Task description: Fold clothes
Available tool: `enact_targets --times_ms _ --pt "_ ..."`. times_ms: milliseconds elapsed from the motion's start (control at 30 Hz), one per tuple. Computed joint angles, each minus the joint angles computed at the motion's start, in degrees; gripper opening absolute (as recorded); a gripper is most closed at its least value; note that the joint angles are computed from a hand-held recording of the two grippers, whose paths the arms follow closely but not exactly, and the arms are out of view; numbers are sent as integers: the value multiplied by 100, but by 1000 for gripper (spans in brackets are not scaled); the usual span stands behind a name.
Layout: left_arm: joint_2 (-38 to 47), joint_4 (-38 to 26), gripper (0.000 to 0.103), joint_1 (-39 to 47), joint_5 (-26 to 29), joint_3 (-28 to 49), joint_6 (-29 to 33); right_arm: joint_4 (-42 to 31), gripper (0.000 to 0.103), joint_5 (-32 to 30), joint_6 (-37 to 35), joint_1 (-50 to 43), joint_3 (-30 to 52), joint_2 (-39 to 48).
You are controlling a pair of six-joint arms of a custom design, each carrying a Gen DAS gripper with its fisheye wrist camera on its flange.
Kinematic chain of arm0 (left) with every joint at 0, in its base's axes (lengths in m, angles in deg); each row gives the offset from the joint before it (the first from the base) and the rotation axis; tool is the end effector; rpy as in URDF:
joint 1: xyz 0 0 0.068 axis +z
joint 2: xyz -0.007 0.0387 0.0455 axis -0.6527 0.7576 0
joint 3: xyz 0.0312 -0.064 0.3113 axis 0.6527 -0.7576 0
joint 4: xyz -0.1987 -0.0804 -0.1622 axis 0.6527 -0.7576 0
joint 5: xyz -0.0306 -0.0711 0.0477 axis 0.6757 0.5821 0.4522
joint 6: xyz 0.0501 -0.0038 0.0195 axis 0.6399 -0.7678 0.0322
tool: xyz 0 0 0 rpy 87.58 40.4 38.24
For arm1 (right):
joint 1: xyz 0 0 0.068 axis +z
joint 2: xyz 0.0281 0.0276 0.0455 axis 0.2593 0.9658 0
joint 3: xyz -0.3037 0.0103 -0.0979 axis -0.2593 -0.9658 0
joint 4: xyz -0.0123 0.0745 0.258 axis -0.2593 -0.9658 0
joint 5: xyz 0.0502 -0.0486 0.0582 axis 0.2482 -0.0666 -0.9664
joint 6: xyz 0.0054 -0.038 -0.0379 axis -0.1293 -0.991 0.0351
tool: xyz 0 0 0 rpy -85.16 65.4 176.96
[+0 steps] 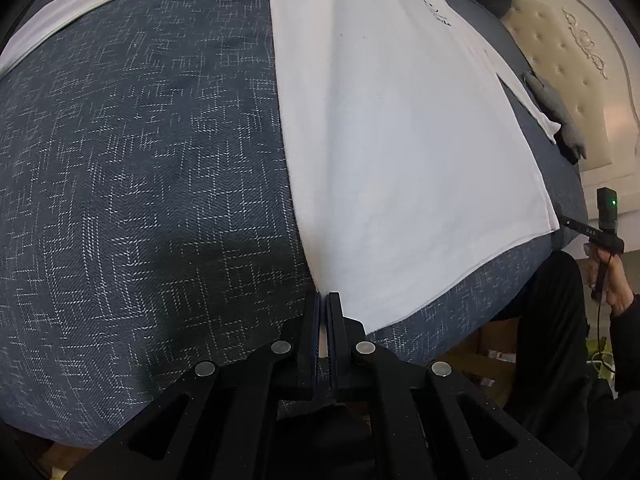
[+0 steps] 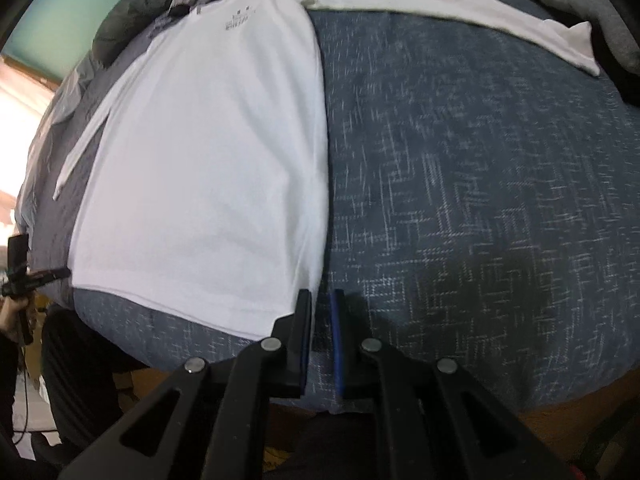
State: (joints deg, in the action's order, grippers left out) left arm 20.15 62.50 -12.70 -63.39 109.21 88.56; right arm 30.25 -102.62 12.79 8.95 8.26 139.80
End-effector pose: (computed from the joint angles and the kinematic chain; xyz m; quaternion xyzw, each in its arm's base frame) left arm 0.2419 0.1121 0.1000 -0.0609 0.9752 -0.1987 0.0765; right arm 0.4025 -0.0304 0.1244 -0.1798 0.9671 0.1618 0.0795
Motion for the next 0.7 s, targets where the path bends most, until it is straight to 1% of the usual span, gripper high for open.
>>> enact_targets --times_ms 33,67,100,133,267,367,400,467,567,633,667,700 --pt "46 -216 3 365 -15 94 392 -49 9 -45 -14 -36 50 9" --pt "77 -284 3 495 31 126 558 -61 9 -44 1 -11 76 47" --pt "357 -474 3 913 -60 407 991 -72 9 -42 15 15 102 85" --pt "533 -531 3 1055 -77 575 1146 -86 9 -42 30 40 131 125" --pt "726 -466 3 913 -34 762 1011 -424 11 -336 311 65 568 423" --pt "742 -499 3 937 -28 795 1040 -435 18 -490 439 7 610 432" --pt "767 -504 3 947 -32 819 1048 -502 18 -531 399 9 652 453" --pt "830 -530 3 1041 -54 863 1148 -556 19 -446 329 68 701 502" --pt "891 -552 3 1086 -61 922 1189 -643 19 -307 361 144 1142 844" --pt "914 -567 3 1097 -49 952 1207 -639 18 -313 223 79 1189 965" --pt "924 -575 3 1103 -42 965 1216 -638 14 -316 154 47 1214 1027" --pt "942 -576 3 1109 -42 982 1222 -638 5 -318 86 16 1240 1088"
